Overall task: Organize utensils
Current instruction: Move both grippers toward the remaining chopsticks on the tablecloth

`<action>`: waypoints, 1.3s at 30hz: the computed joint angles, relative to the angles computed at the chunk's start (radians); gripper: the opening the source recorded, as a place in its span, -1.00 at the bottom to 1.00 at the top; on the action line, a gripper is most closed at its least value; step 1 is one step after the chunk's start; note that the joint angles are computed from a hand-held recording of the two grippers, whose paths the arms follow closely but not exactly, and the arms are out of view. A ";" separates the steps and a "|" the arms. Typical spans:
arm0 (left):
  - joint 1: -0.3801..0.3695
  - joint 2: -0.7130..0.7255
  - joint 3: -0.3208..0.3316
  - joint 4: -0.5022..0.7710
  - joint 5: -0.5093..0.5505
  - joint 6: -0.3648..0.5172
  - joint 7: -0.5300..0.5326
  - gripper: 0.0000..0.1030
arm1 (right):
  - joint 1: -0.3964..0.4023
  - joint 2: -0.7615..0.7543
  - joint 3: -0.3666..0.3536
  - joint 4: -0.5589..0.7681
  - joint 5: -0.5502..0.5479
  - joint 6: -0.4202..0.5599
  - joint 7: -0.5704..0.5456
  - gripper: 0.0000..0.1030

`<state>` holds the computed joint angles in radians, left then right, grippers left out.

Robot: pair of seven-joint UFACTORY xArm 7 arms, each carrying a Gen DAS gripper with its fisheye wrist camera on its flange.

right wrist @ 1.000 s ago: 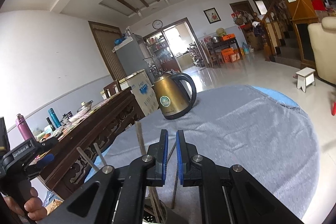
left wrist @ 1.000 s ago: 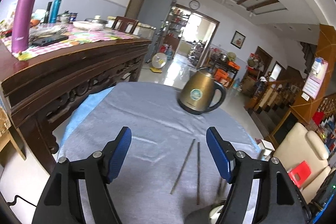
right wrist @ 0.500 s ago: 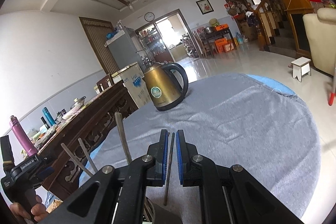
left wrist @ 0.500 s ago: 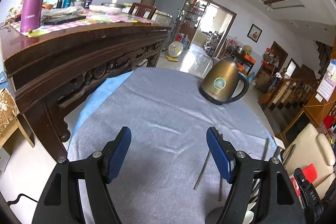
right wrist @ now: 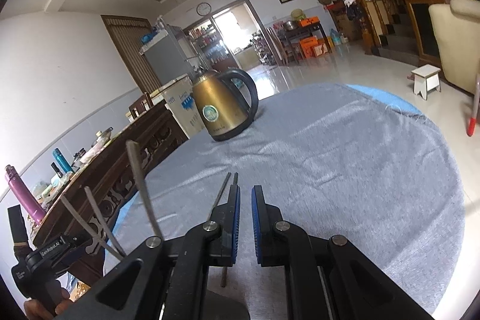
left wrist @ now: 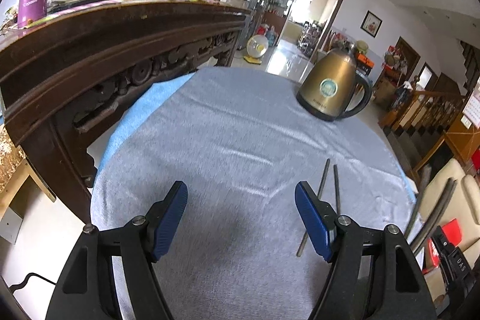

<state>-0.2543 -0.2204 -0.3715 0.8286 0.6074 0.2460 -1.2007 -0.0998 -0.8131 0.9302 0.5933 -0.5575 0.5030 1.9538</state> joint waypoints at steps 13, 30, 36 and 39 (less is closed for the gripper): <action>-0.092 0.163 0.092 0.072 -0.017 0.071 0.111 0.45 | 0.053 0.356 -0.287 -0.058 0.004 -0.314 -0.244 -0.82; -0.147 0.259 0.187 0.129 -0.062 0.089 0.217 0.45 | 0.412 1.053 -0.753 0.581 0.297 -0.078 -0.994 -0.37; -0.173 0.313 0.201 0.224 -0.013 0.109 0.261 0.45 | 0.498 1.176 -0.837 0.773 0.291 0.109 -1.021 -0.40; -0.197 0.359 0.209 0.294 -0.010 0.117 0.310 0.45 | 0.535 1.207 -0.870 0.835 0.248 0.188 -0.996 -0.80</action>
<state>-0.4510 0.1384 -0.1628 1.1221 0.5974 0.3630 -0.8909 0.4354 0.3935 0.0598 1.4282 -0.3094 0.6911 0.9574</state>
